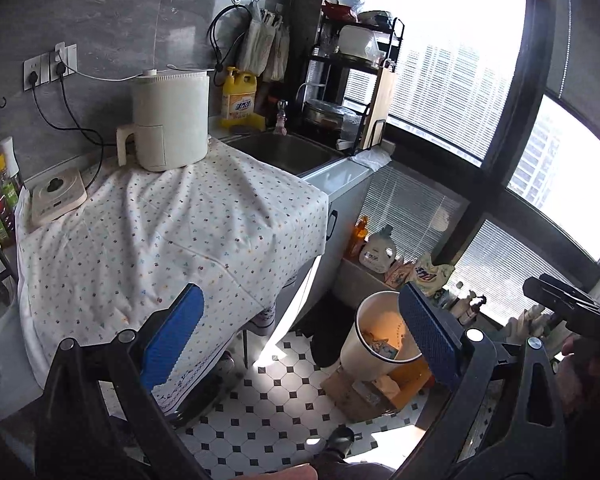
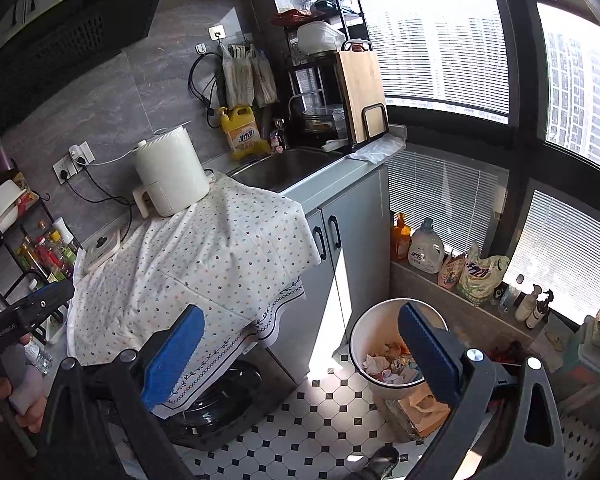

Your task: Collect trash

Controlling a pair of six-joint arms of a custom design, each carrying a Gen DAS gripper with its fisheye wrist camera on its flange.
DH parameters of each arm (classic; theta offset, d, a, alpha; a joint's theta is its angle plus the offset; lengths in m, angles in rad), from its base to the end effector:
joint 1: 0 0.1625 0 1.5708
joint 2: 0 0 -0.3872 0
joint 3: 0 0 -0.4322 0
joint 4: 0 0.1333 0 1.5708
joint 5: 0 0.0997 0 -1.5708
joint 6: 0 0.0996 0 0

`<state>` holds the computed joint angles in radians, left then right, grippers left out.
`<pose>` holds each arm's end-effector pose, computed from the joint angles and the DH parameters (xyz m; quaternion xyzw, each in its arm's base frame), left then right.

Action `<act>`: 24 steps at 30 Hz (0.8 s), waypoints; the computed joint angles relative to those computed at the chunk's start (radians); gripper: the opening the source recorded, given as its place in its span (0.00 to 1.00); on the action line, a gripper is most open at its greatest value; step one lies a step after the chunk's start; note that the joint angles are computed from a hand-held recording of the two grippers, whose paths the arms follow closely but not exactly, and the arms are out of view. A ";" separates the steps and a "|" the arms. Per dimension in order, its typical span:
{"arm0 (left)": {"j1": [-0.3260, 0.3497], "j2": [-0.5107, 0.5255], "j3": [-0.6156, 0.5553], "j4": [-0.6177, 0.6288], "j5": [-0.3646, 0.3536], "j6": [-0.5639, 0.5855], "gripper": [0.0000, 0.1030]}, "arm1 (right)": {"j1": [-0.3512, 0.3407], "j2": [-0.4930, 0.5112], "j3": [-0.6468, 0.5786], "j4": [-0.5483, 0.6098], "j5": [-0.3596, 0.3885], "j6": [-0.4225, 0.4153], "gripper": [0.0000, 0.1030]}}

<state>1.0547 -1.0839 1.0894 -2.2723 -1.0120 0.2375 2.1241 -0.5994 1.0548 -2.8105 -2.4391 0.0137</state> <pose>-0.2053 -0.7389 0.5014 0.2450 0.8748 -0.3606 0.2112 0.4817 -0.6709 0.2157 0.0685 -0.8509 0.4416 0.2762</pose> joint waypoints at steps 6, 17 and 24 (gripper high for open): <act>-0.004 -0.027 0.027 -0.015 -0.002 0.014 0.94 | 0.009 0.000 0.013 -0.030 -0.007 -0.006 0.92; -0.013 -0.053 0.059 -0.045 0.003 0.033 0.94 | 0.016 -0.002 0.031 -0.065 -0.008 -0.016 0.92; -0.012 -0.060 0.060 -0.050 0.009 0.037 0.94 | 0.019 0.012 0.014 -0.064 -0.004 -0.016 0.92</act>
